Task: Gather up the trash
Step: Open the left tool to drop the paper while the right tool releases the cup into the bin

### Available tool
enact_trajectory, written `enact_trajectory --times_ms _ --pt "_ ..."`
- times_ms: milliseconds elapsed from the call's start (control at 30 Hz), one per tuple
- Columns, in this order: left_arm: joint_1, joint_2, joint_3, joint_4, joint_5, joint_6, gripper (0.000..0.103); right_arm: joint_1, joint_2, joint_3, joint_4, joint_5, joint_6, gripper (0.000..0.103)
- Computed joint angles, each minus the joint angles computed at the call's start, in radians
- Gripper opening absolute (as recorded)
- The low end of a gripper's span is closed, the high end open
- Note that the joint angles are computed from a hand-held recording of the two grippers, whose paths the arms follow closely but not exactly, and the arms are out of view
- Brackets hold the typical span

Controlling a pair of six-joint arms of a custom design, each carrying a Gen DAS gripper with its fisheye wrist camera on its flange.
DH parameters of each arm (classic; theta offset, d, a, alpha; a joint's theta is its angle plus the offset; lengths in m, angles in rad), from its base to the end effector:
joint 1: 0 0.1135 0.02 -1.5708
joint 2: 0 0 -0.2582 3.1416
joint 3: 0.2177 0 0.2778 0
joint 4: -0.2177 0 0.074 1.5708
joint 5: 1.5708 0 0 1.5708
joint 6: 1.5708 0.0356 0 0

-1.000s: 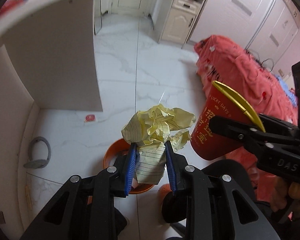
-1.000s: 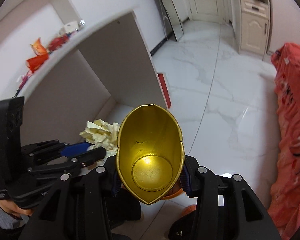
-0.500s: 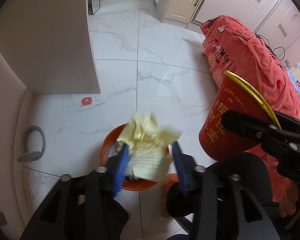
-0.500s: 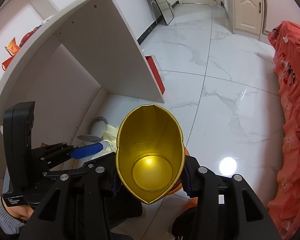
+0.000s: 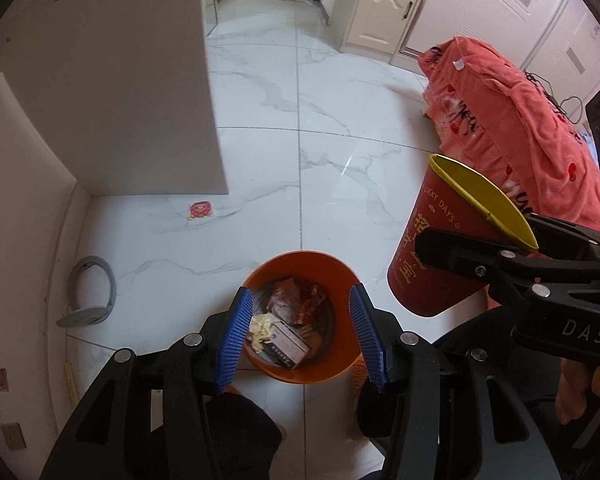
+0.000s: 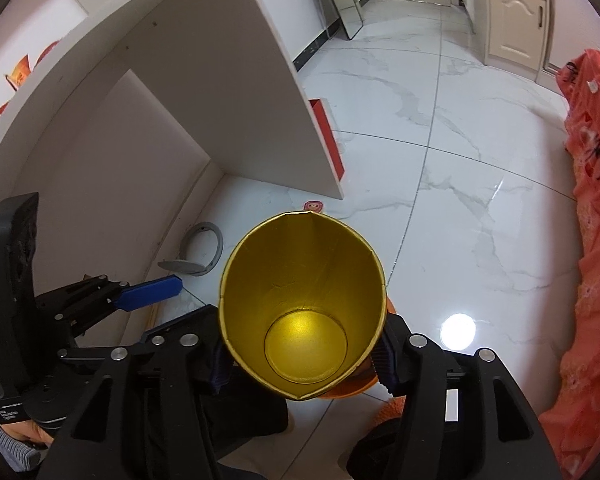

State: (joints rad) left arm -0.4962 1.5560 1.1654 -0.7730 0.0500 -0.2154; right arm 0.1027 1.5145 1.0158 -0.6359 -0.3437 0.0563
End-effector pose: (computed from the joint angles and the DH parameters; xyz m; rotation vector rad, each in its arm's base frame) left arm 0.2922 -0.1602 0.2233 0.4011 2.7359 -0.2637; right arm 0.3149 0.0445 0.1968 -0.1658 2.6869 0.5127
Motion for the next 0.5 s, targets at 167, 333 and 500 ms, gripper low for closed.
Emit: enact_trajectory --times_ms 167,333,500 --pt "0.023 -0.023 -0.018 -0.007 -0.012 -0.001 0.052 0.031 0.009 0.004 0.012 0.025 0.020 0.072" --pt "0.029 -0.043 -0.026 -0.011 -0.016 -0.016 0.052 0.035 0.000 0.006 0.007 0.023 0.025 0.073" --pt "0.025 -0.072 -0.025 -0.019 -0.023 -0.020 0.052 0.026 -0.058 -0.005 -0.012 0.013 0.022 0.073"
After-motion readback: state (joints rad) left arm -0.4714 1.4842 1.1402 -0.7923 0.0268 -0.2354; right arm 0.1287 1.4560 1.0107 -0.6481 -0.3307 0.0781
